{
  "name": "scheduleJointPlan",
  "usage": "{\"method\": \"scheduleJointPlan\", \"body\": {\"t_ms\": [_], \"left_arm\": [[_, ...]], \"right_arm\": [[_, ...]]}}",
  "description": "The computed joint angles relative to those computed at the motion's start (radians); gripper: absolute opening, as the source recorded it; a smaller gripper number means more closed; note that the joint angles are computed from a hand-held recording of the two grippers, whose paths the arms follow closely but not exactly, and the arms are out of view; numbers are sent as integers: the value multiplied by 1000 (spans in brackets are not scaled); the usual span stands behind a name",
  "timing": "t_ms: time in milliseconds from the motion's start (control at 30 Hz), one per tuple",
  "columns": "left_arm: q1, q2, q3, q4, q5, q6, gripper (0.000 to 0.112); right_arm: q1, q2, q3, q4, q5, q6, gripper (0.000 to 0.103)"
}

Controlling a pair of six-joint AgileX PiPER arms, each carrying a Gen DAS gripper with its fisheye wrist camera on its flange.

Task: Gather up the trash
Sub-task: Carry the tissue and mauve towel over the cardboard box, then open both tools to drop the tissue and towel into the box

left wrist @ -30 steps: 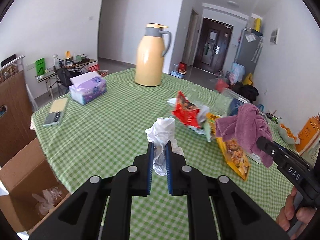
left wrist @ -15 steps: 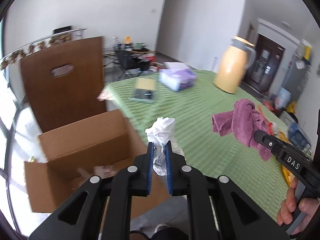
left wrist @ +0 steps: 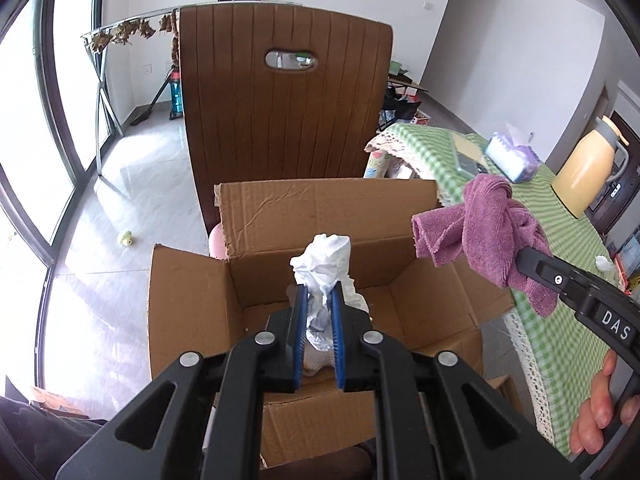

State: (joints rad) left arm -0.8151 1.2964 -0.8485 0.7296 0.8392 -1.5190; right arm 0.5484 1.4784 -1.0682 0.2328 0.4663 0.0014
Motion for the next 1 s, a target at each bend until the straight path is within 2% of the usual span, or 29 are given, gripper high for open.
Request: {"method": "scheduleJointPlan", "body": {"t_ms": [167,200,267,333,400,500,567,633,1000], "left_arm": [[106,48,39,-34,-102,66,14],[129,63,41,-59,-123,98,19],[172,91,33,-117,-135,157,44],[208,113,19,-171,-134,209,57],[245,126,12,-236,-141,273,57],[267,121,28,-262,-153,295,60],[269,115,34,-258,-151,287,62],[274,110,38,-263,-153,298,62],[202,95,-15,-223,-62,239,62]], "right_arm": [[34,100,-70,-109,25,98,18],[34,119,-87,-122,39,101,18],[33,165,-127,-136,66,95,18],[25,212,-176,-125,104,58,18],[19,265,-239,-134,157,36,19],[31,340,-338,-209,263,75,26],[40,376,-389,-247,314,99,54],[47,377,-396,-291,304,140,69],[27,295,-335,-235,288,88,69]]}}
